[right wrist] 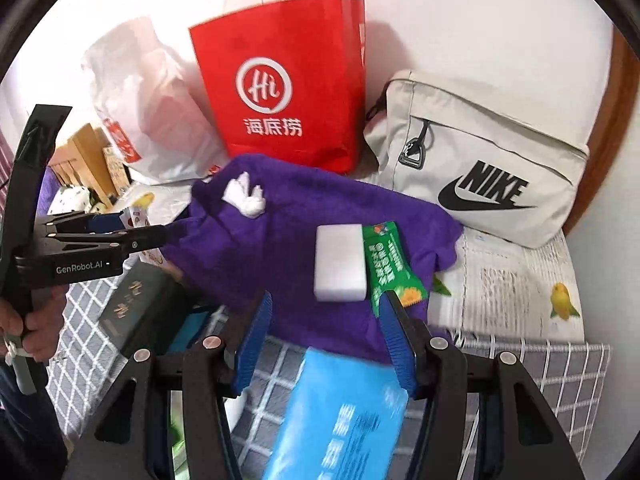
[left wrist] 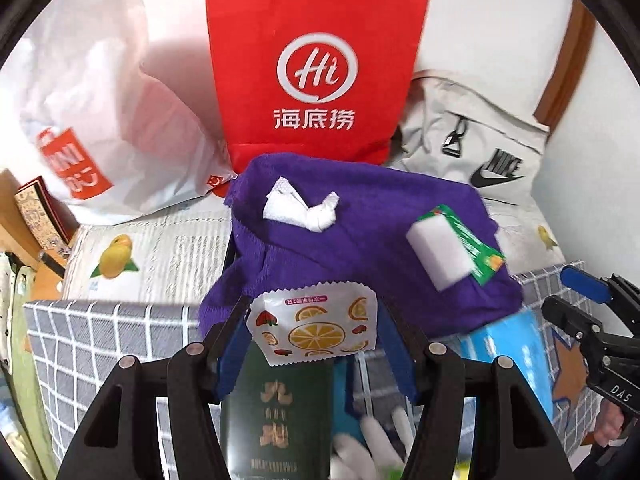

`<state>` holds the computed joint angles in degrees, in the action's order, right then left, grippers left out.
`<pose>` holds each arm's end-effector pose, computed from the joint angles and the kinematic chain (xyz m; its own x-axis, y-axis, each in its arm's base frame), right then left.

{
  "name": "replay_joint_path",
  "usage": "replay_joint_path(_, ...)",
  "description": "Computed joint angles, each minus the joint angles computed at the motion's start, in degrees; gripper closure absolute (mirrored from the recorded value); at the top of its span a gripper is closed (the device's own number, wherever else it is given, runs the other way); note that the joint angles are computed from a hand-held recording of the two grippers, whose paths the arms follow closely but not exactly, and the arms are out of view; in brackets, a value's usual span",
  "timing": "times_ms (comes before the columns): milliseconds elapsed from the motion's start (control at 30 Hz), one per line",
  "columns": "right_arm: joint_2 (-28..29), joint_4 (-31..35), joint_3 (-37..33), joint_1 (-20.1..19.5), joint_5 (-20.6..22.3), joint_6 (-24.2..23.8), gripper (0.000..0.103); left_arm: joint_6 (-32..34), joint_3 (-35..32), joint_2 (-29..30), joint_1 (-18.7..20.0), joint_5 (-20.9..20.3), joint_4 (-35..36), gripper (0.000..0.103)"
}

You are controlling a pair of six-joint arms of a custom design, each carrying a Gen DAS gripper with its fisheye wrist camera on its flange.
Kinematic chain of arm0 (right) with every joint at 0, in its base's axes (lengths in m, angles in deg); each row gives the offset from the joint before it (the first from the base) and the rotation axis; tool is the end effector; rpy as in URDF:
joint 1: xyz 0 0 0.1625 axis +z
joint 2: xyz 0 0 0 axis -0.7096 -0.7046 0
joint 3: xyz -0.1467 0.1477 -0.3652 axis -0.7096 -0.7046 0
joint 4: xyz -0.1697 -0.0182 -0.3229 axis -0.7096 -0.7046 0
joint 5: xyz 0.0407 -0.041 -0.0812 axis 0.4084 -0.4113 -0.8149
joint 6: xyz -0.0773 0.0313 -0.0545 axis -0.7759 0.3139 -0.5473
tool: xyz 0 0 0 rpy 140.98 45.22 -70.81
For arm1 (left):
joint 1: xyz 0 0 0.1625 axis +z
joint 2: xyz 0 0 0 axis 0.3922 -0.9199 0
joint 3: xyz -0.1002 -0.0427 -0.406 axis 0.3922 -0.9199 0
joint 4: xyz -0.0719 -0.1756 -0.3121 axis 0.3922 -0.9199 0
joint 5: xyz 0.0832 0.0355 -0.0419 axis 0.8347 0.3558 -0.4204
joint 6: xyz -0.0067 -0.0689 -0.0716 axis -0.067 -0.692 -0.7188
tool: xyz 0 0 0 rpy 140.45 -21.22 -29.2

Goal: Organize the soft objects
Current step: 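Lower the orange-print packet onto the towel and open the left tool while the right tool withdraws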

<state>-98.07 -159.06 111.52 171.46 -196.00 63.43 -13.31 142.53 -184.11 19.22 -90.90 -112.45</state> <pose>0.3465 -0.3443 0.0390 -0.6943 -0.4218 0.5831 -0.6548 0.7064 -0.2688 -0.0566 -0.3372 0.3519 -0.7565 0.0033 -0.6540 0.3752 0.8213 -0.4298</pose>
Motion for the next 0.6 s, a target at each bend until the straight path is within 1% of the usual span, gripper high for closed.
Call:
replay_joint_path(67, -0.5, -1.1, 1.9, 1.3, -0.3, 1.3, 0.047, -4.0, 0.4, -2.8, -3.3, 0.1, 5.4, 0.044)
replay_joint_path(100, -0.8, -1.6, 2.9, 2.0, -0.5, 2.1, 0.047, -7.2, 0.4, -5.0, -5.7, 0.2, 10.0, 0.044)
replay_joint_path(167, -1.2, -2.3, 4.6, 3.2, -0.7, 3.5, 0.047, -10.6, 0.6, -7.4, -8.7, 0.1, 14.8, 0.044)
replay_joint_path(200, -1.3, -2.7, 5.5, 3.8, -0.7, 4.1, 0.047, -13.3, 0.8, -9.0, -10.8, 0.0, 18.2, 0.044)
replay_joint_path(267, -1.5, -3.4, 7.3, 5.0, -1.1, 5.1, 0.047, -17.5, 0.7, -11.1, -13.7, -0.3, 23.5, 0.044)
replay_joint_path(400, -1.8, -4.3, 9.8, 6.3, -1.0, 6.9, 0.047, -23.1, 0.9, -14.0, -17.5, -0.8, 29.7, 0.044)
replay_joint_path(467, -1.8, -4.5, 10.5, 6.8, -1.0, 7.4, 0.047, -24.8, 1.1, -15.4, -18.8, -1.0, 31.4, 0.044)
replay_joint_path(600, -1.9, -5.6, 11.8, 7.5, -0.9, 8.0, 0.047, -24.6, 1.4, -15.3, -18.3, -0.3, 31.0, 0.044)
